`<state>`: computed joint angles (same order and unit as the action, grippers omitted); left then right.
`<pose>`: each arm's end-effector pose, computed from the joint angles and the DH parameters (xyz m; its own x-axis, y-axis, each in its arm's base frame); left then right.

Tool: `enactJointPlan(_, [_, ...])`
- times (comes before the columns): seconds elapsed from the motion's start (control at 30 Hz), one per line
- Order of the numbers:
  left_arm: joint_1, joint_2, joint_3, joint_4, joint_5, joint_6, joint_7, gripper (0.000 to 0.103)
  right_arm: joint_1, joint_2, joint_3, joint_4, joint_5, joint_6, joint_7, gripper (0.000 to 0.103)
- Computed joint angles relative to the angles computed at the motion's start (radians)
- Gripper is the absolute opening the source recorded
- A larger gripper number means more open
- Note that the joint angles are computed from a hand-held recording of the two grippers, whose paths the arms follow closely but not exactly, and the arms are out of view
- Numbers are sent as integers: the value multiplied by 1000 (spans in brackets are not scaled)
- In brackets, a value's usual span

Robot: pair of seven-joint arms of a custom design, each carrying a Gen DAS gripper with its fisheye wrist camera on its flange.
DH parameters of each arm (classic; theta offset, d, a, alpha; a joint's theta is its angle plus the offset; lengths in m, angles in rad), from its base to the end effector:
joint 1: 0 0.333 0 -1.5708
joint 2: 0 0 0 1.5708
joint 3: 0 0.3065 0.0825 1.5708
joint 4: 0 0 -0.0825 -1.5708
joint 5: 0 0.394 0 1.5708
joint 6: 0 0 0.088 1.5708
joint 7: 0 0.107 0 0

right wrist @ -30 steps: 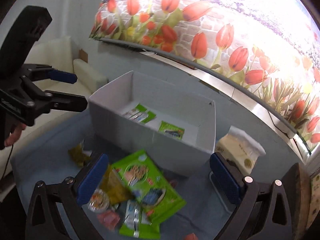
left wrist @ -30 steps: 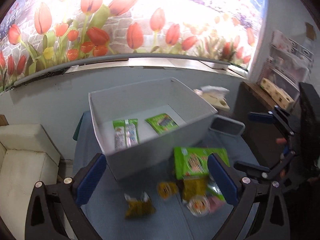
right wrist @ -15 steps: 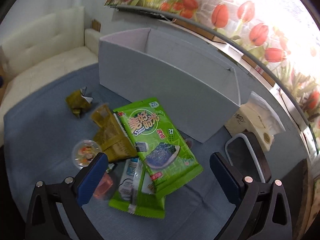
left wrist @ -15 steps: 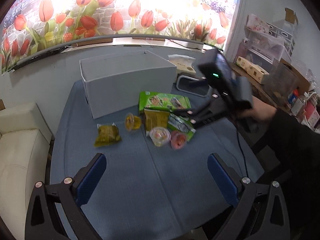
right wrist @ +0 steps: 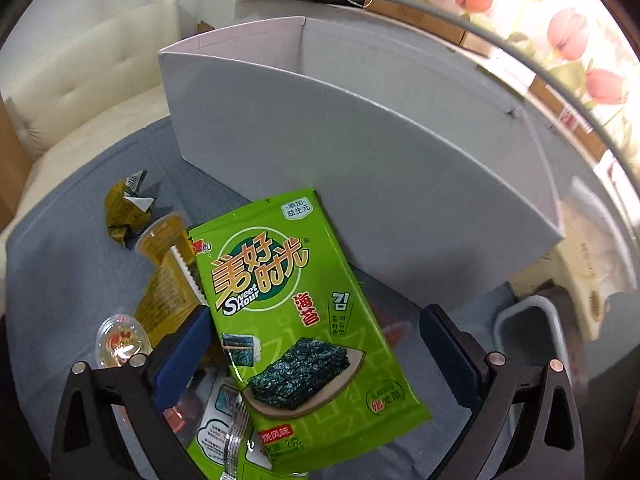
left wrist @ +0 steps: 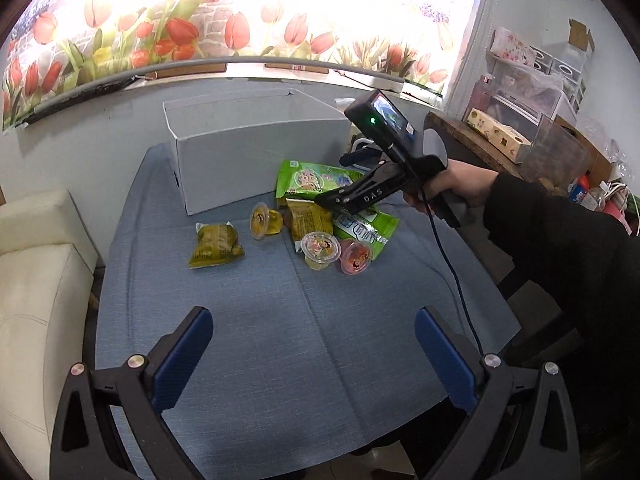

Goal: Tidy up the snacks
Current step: 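Grasp the second green seaweed packet with the right gripper, then lift the seaweed packet with the right gripper while the left gripper grasps the yellow snack bag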

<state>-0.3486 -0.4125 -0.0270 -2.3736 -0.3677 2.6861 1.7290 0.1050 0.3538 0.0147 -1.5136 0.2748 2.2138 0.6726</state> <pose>0.4545 -0.1682 0.5496 -0.3362 -0.9152 0.2220 -0.7475 0.1159 -0.6541 0.6980 0.0915 0.4862 0.7626 -0.6415 0.0834 -0.5624 -0.7212 -0.4044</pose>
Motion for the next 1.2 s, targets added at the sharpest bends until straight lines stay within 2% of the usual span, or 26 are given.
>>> enactJointPlan(0.13, [-16,0,19,-3,-45,-9,25,103,-6,33,3,61,8,-76,8,103])
enactJointPlan(0.23, [-17,-1,19,-5,-59,-10,37,103,-1,6,6,21,-4,-65,-29,102])
enactJointPlan(0.3, [-6,5,9,-2,-48,-9,30,103,-10,9,5,40,20,-106,-18,87])
enactJointPlan(0.37, [4,12,2,2,-36,-11,21,103,-15,15,1,62,35,-134,11,76])
enactJointPlan(0.53, [8,19,8,4,-50,-9,13,103,5,-28,-10,14,-21,-88,27,76])
enactJointPlan(0.77, [28,30,9,6,-48,-3,13,103,-3,-82,-3,-36,12,-92,-7,76])
enactJointPlan(0.87, [39,58,15,22,-47,11,30,103,-16,-144,-12,-92,33,-67,-22,76])
enactJointPlan(1.0, [68,141,15,83,-52,24,37,103,-18,-245,-30,-190,30,-30,54,76])
enactJointPlan(1.2, [172,347,-55,248,54,41,-84,103,-28,-443,-46,-413,60,37,204,76])
